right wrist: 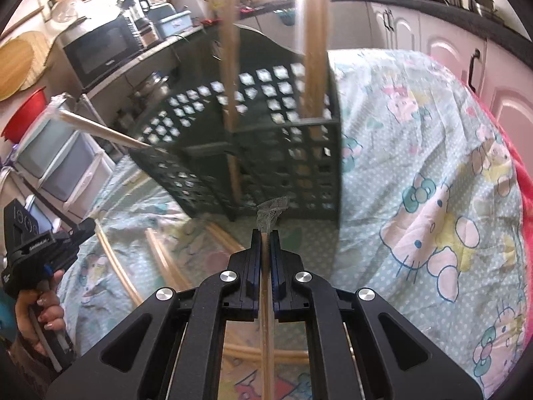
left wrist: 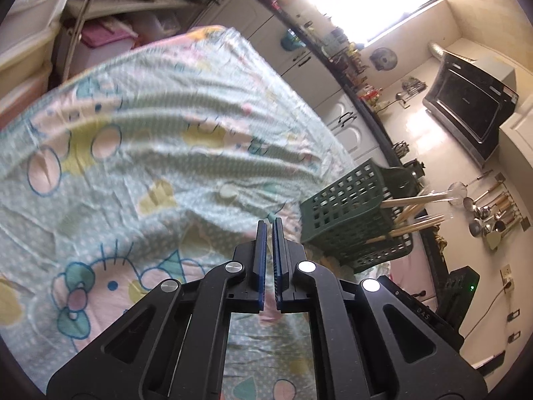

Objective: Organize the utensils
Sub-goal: 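Close the right tool on a chopstick while the left tool grasps another, then lift the held chopsticks upright and carry both tools over the caddy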

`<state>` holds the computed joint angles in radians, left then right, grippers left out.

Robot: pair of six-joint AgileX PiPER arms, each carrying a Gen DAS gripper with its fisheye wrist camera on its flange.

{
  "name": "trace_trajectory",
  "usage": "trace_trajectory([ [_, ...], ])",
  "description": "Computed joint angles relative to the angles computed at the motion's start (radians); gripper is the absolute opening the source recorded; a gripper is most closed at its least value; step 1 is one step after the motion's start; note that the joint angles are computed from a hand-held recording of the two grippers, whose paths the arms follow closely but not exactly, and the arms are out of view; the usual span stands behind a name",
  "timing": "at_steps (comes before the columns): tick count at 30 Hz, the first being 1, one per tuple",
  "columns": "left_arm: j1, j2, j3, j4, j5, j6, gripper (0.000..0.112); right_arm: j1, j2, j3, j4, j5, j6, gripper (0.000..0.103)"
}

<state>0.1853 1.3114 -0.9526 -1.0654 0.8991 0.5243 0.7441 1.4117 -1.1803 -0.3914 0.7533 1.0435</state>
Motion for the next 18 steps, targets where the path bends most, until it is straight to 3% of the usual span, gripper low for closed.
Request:
trace_trajectory([
  [11,0.043,-0.085,-0.051,-0.022,0.071,0.006,0.001,0.122,0.005,-0.106,-0.109,0.061,0.048,0.005],
  [18,0.005,-0.125,-0.092,-0.031,0.088,-0.02,0.0,0.185,-0.01,-0.149,-0.178,0.096,0.08,0.005],
])
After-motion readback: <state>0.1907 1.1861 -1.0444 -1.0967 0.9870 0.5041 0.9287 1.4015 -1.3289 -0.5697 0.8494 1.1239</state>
